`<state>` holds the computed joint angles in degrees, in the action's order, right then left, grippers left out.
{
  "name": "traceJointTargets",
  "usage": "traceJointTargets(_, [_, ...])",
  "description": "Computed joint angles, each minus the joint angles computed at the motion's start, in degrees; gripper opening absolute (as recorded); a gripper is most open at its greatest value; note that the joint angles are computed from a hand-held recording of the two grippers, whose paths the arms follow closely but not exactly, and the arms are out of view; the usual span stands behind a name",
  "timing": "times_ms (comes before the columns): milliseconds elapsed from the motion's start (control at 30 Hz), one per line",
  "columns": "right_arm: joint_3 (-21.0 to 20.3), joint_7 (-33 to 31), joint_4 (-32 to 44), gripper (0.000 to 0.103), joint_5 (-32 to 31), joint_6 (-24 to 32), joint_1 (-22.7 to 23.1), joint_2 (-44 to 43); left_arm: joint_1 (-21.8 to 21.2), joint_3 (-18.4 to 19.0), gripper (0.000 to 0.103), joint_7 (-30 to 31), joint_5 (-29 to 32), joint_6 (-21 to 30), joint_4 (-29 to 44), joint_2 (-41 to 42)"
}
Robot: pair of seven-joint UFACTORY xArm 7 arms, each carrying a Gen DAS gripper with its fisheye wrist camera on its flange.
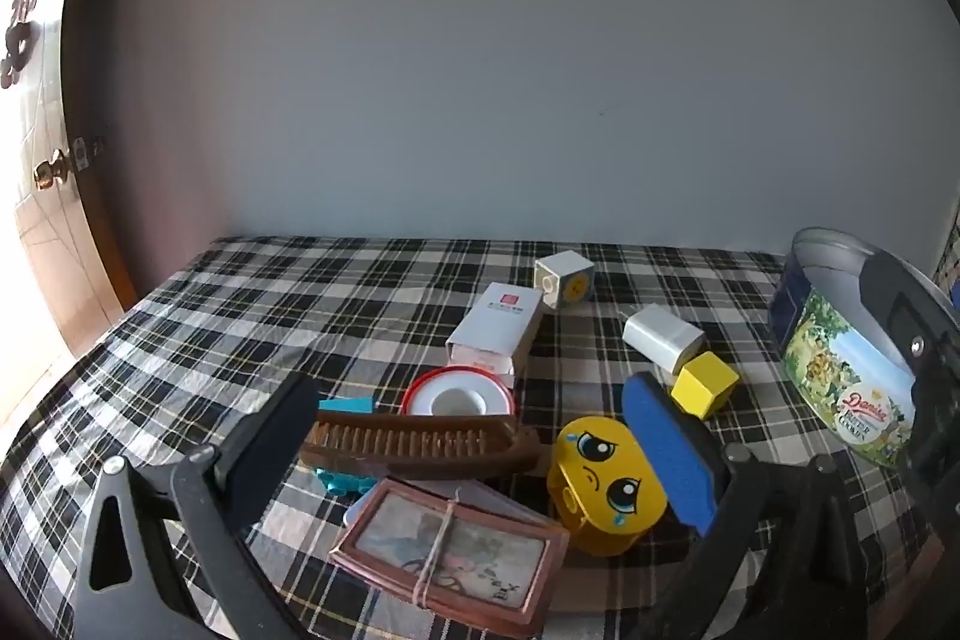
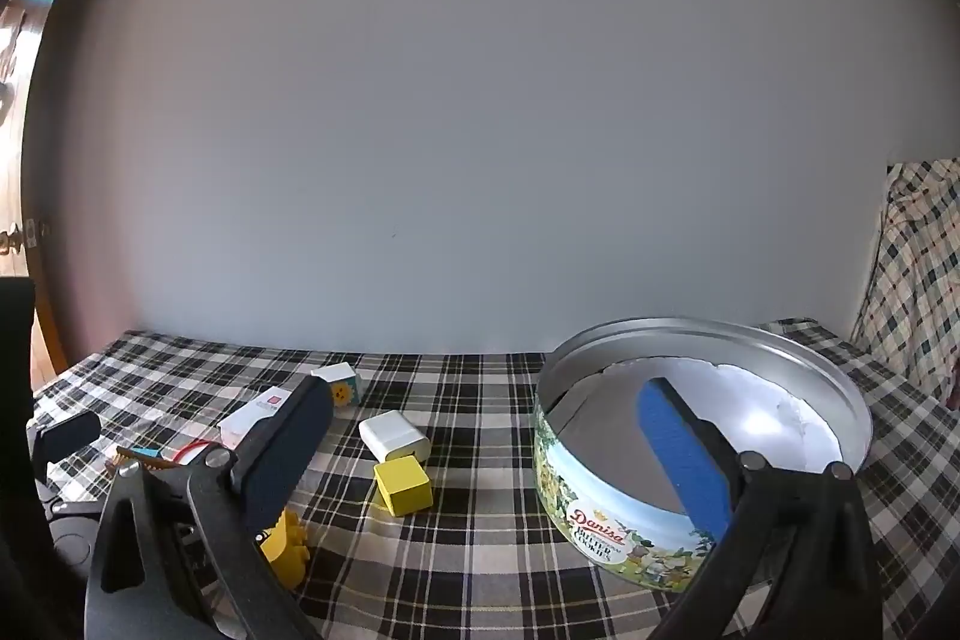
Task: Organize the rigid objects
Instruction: 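Move both tools toward the picture frame and yellow face block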
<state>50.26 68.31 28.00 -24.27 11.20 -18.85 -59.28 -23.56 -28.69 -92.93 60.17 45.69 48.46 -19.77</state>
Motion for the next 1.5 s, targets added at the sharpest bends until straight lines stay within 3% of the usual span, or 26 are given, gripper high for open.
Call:
traceJointTargets(833, [1.1,1.1,-0.4,0.102,-0.5,0.3,0.0,-1.4,-0.9,0.2,0.103,-1.8,0.5,-0.4,-0.7,0.1])
traceJointTargets(1500, [0.8,0.1,-0.9,0.102,0.1,-1.6,0.6,-2.3,-0.6,-1.1,0.103,-2.0,-3.4,1.7,-1.9,-1.7])
